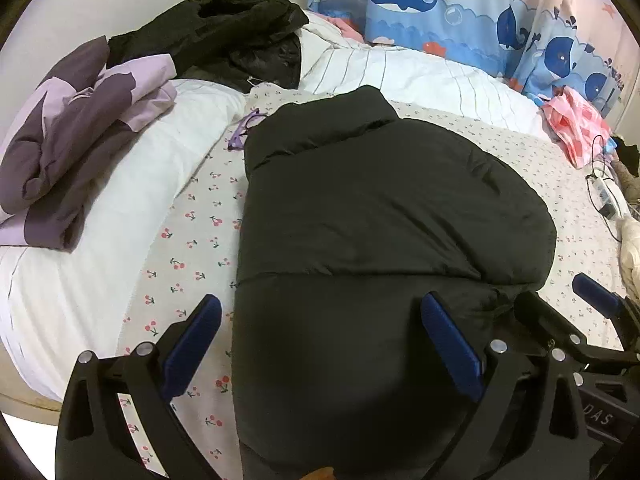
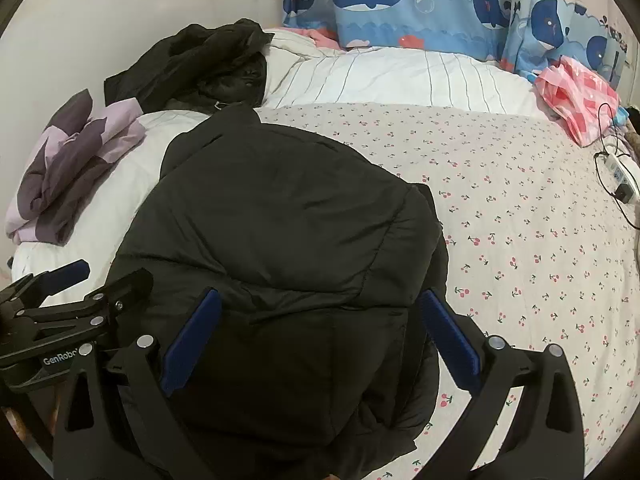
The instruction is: Fold large clothes
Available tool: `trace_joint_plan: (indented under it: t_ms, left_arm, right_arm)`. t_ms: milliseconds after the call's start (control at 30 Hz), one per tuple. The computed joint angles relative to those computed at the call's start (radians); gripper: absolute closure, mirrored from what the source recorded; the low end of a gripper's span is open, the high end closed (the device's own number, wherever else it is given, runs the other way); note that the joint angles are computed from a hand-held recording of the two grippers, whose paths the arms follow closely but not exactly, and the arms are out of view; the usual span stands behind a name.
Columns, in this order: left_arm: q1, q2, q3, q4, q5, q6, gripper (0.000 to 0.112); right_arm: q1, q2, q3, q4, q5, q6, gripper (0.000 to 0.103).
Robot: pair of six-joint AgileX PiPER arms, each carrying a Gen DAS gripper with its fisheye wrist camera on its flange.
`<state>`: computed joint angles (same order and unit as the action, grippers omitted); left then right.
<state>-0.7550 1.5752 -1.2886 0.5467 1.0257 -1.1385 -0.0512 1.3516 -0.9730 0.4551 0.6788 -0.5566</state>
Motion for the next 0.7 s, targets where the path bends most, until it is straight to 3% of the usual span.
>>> trace_joint_plan:
  t_ms: [267,500,700]
  left_arm:
    - [-0.035,0.014,-0.016,0.066,0.051,-0.051,0.017]
    - [-0.031,-0.003,0.000,0.062,0.024,-0.064,0.017]
    - [-0.041,0.004,-0.006,0.087,0.045,-0.086,0.017]
  right_arm:
    - [-0.008,0.005,0.000,0.008,0.002,-0.013,0.007]
    - [-0.024,-0.006,0.007,0.038,-0.003,-0.037,0.007]
    - [-0.007,-0.006,0.013,-0.003,-0.021,0.000,0.007]
